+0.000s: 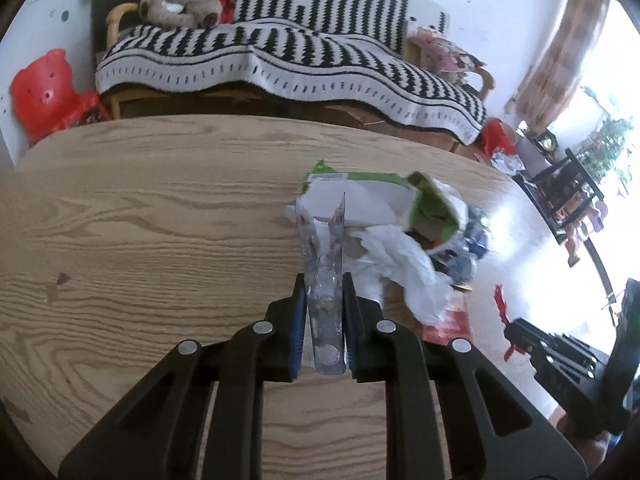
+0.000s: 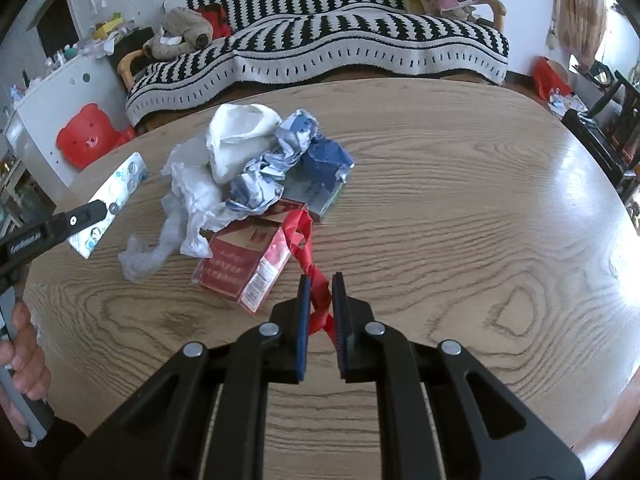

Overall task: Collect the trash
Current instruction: 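Grasp red ribbon with right tool while left tool grasps blister pack, then carry the ribbon and blister pack to the bin and release both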

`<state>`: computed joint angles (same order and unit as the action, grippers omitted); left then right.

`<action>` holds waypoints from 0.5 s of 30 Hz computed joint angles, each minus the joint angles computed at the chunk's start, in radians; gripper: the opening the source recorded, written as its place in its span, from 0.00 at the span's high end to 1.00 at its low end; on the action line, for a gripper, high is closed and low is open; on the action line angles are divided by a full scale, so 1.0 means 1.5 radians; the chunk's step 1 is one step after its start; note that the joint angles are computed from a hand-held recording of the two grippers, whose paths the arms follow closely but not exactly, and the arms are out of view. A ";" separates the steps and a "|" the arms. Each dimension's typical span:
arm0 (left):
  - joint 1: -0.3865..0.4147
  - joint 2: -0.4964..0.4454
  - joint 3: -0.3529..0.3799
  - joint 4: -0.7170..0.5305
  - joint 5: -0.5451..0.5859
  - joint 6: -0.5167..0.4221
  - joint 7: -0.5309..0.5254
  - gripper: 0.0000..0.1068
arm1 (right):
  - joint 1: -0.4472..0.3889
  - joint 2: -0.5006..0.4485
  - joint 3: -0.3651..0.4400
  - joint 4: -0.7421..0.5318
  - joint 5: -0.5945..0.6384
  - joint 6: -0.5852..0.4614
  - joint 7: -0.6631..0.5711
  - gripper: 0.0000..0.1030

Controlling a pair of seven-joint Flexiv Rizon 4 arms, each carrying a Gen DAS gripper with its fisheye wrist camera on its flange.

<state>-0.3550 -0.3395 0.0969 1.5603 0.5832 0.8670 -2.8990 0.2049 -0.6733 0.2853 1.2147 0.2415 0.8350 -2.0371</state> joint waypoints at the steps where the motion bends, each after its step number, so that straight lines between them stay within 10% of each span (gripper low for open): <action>1: -0.003 -0.001 -0.002 -0.005 0.002 -0.003 0.006 0.85 | -0.002 0.000 0.000 -0.001 0.002 0.000 0.001 0.89; 15: -0.074 -0.178 -0.038 -0.247 -0.063 -0.024 0.213 0.85 | -0.083 0.022 -0.020 -0.001 0.038 -0.010 -0.001 0.89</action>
